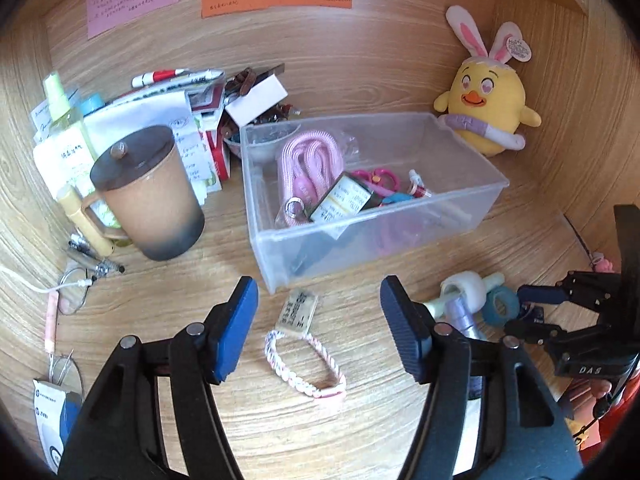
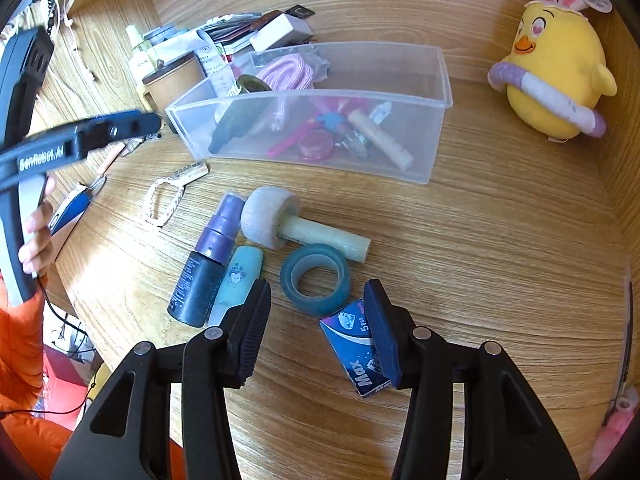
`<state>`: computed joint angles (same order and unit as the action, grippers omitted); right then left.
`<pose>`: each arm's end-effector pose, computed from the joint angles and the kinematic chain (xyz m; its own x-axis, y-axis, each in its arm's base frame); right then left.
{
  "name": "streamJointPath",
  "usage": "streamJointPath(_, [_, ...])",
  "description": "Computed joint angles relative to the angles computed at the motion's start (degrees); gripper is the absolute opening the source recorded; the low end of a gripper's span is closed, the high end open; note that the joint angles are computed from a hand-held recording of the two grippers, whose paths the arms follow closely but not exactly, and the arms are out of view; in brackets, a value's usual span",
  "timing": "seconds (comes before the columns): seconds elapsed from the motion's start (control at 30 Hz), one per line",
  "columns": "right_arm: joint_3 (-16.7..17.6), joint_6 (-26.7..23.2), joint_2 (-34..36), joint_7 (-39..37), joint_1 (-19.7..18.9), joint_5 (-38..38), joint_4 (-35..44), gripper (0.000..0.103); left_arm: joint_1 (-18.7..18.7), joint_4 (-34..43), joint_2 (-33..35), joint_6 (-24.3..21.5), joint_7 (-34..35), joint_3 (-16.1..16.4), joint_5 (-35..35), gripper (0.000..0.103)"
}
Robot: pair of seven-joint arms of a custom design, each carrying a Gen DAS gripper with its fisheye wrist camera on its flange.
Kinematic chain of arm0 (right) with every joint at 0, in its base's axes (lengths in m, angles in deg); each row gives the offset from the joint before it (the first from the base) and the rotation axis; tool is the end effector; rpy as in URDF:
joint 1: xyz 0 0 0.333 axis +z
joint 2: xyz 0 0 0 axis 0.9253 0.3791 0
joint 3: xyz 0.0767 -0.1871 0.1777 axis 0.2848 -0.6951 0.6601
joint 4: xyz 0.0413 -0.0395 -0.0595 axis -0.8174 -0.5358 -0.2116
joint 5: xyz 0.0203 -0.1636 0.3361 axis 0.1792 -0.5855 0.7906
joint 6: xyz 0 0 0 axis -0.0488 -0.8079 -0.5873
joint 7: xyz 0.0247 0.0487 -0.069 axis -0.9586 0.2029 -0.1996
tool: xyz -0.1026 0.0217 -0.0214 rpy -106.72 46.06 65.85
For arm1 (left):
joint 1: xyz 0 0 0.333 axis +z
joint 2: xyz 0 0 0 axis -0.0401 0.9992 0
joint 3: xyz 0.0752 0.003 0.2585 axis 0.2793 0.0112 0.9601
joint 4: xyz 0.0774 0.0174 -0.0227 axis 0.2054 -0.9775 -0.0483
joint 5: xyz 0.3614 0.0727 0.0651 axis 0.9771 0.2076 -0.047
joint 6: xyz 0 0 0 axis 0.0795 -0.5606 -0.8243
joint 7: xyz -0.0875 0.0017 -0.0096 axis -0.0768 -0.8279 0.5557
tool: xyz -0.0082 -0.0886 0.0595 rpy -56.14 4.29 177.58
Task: Organize objects
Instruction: 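Grasp the braided lanyard with the left gripper while the right gripper reaches for the tape roll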
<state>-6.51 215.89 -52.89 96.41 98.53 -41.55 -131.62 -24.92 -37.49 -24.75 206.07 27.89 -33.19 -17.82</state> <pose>0.4285 0.3627 0.4875 0.5644 -0.8064 -0.1768 -0.7220 -0.3783 -0.5793 0.3816 -0.3896 0.5327 -0.0015 -1.0000 0.0064 -0.7467 -0.0032 -0.6652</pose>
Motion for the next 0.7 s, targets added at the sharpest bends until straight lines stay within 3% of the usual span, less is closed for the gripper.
streamJointPath(0.1, [0.1, 1.0, 0.2, 0.5, 0.0, -0.7, -0.2, 0.045, -0.2, -3.8, -2.0, -0.1, -0.9, 0.3, -3.0, 0.063])
streamJointPath(0.3, [0.6, 1.8, 0.9, 3.2, -0.1, -4.8, -0.2, 0.045, 1.8, -12.4, -7.4, 5.0, -4.5, -0.2, -8.5, 0.061])
streamJointPath(0.43, [1.2, 1.9, 2.0, 6.9, -0.2, -11.0, 0.5, 0.045, 2.6, -13.8, -7.1, 6.6, -4.0, -0.7, -11.0, 0.042])
streamJointPath(0.57, [1.3, 2.3, 2.7, 8.7, -0.2, -12.9, 1.1, 0.036, 3.3, -13.9, -6.3, 8.0, -4.4, -1.3, -10.6, 0.03])
streamJointPath(0.63, [1.2, 2.5, 2.8, 8.7, -0.2, -12.5, 1.2, 0.036, 3.3, -14.4, -6.3, 9.7, -4.0, -0.9, -11.3, 0.014])
streamJointPath(0.7, [1.2, 2.9, 2.5, 8.9, -0.3, -12.6, 1.0, 0.036, 3.5, -14.6, -6.4, 10.2, -4.3, -1.1, -11.4, 0.009])
